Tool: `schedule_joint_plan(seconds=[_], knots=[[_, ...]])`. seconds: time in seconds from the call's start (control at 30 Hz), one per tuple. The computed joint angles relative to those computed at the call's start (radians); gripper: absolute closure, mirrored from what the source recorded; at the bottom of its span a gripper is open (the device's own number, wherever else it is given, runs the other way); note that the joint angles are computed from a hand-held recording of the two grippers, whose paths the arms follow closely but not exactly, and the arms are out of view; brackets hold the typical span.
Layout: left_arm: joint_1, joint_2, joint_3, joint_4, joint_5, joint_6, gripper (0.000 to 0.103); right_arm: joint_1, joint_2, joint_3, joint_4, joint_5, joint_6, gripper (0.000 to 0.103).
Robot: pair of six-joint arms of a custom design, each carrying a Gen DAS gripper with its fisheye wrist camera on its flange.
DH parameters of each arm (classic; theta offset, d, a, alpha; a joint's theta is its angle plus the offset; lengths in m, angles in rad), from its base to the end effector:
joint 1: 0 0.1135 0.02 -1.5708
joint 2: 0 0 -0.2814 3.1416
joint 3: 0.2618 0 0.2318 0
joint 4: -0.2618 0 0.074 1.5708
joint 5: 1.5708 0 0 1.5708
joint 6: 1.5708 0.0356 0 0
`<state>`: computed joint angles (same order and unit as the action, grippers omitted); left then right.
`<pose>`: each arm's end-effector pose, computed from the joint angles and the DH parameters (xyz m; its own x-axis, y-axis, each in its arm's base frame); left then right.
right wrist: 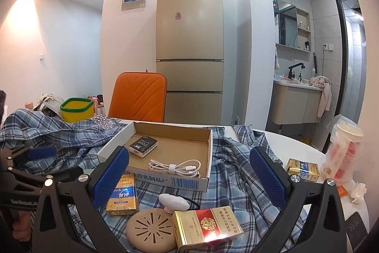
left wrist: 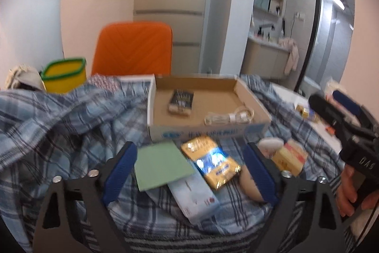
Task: Organize soft objects
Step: 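Lower the left gripper onto the blue-white Babycare wipes pack and grasp it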
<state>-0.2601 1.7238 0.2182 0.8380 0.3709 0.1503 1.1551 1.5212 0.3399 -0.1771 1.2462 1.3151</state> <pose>0.2107 -0.0694 0.1057 -0.5145 0.2813 -0.8101 0.5985 0.7943 -0.1043 0.0973 0.1369 0.1268 -0.3041 0.0753 -0.9497 0.3285 0.9440 -0.0304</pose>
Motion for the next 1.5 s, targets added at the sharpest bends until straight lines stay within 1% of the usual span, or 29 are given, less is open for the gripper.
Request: schedule_joint_plan(seconds=[0.03, 0.13, 0.23, 0.4, 0.47, 0.63, 0.73, 0.93, 1.07, 1.2, 1.3, 1.5], knots=[[-0.004, 0.006, 0.011, -0.026, 0.0, 0.005, 0.018, 0.0, -0.001, -0.002, 0.0, -0.002, 0.001, 0.0], [-0.015, 0.028, 0.037, -0.074, -0.02, 0.003, 0.019, -0.002, 0.0, -0.003, 0.003, -0.003, -0.001, 0.0], [-0.004, 0.049, 0.073, -0.135, -0.022, -0.007, 0.023, -0.008, 0.005, -0.012, 0.039, -0.012, -0.025, 0.0], [-0.026, 0.082, 0.139, -0.272, -0.029, 0.02, 0.038, -0.015, 0.006, -0.018, 0.06, -0.023, -0.042, 0.0], [-0.035, 0.088, 0.152, -0.304, -0.033, 0.032, 0.039, -0.017, 0.006, -0.02, 0.067, -0.029, -0.05, 0.0], [-0.055, 0.093, 0.169, -0.36, -0.063, 0.036, 0.041, -0.018, 0.007, -0.019, 0.066, -0.031, -0.05, 0.0], [-0.064, 0.118, 0.199, -0.409, -0.091, 0.037, 0.047, -0.021, 0.011, -0.024, 0.083, -0.038, -0.06, 0.0], [-0.063, 0.129, 0.199, -0.404, -0.105, 0.037, 0.053, -0.042, 0.014, -0.035, 0.131, -0.066, -0.103, 0.0], [-0.07, 0.108, 0.184, -0.406, -0.115, 0.044, 0.054, -0.046, 0.01, -0.038, 0.131, -0.072, -0.108, 0.0], [-0.084, 0.063, 0.159, -0.441, -0.074, 0.073, 0.053, -0.047, 0.011, -0.038, 0.133, -0.073, -0.109, 0.0], [-0.104, 0.054, 0.147, -0.446, -0.082, 0.083, 0.044, -0.046, 0.008, -0.039, 0.129, -0.074, -0.106, 0.0], [-0.058, 0.11, 0.208, -0.498, -0.065, 0.044, 0.043, -0.045, 0.012, -0.04, 0.127, -0.075, -0.1, 0.0]])
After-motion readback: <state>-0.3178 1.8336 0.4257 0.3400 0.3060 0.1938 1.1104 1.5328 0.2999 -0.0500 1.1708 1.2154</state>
